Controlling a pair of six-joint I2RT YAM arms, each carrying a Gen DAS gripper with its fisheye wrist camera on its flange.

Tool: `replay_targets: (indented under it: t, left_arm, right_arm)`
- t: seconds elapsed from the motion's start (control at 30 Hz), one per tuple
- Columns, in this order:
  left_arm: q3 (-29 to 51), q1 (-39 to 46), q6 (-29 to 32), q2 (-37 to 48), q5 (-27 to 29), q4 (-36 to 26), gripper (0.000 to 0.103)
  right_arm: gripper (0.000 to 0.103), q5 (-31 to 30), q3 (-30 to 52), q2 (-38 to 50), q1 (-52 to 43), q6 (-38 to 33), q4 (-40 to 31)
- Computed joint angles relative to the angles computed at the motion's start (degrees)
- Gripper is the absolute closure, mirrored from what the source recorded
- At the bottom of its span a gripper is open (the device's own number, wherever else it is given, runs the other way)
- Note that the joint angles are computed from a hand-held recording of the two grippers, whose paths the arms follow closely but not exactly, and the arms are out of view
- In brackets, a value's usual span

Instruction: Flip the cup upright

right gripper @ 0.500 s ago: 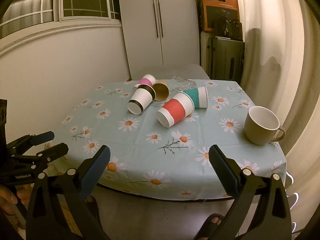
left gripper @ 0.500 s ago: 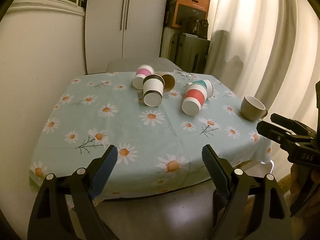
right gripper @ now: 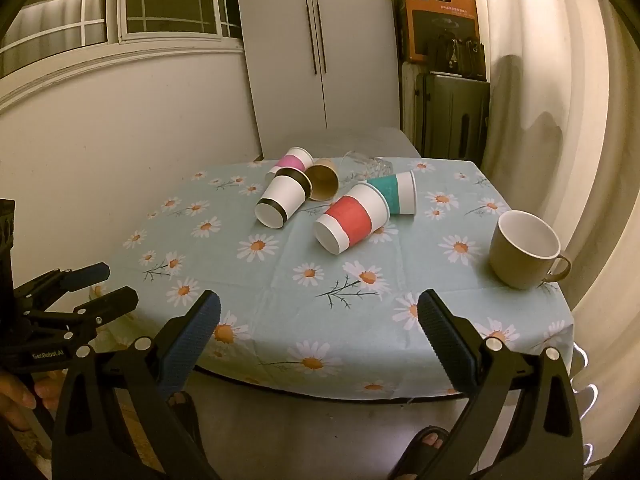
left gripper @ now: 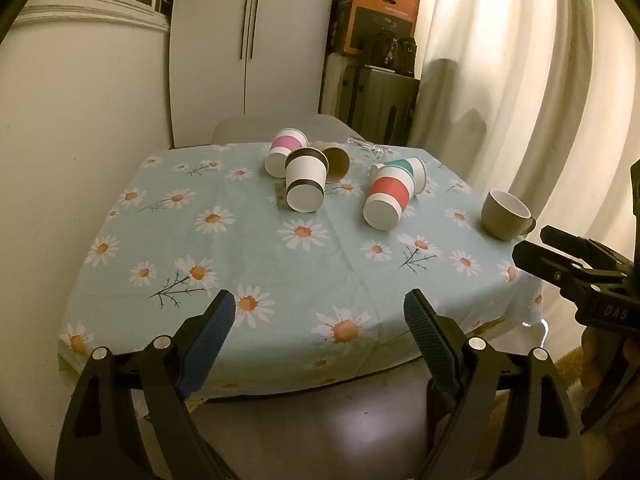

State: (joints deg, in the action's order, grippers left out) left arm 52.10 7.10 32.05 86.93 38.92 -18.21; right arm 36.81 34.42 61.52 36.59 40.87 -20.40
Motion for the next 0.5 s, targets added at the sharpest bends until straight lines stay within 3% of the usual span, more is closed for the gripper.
replay_targets:
  t: [0.5]
  left_arm:
    - [0.0,0.0,0.2,-0.1,0.0,-0.4,0.019]
  right_arm:
    - [0.005,-0.4,-0.1,0.1,-0.3,-0.2,0.2]
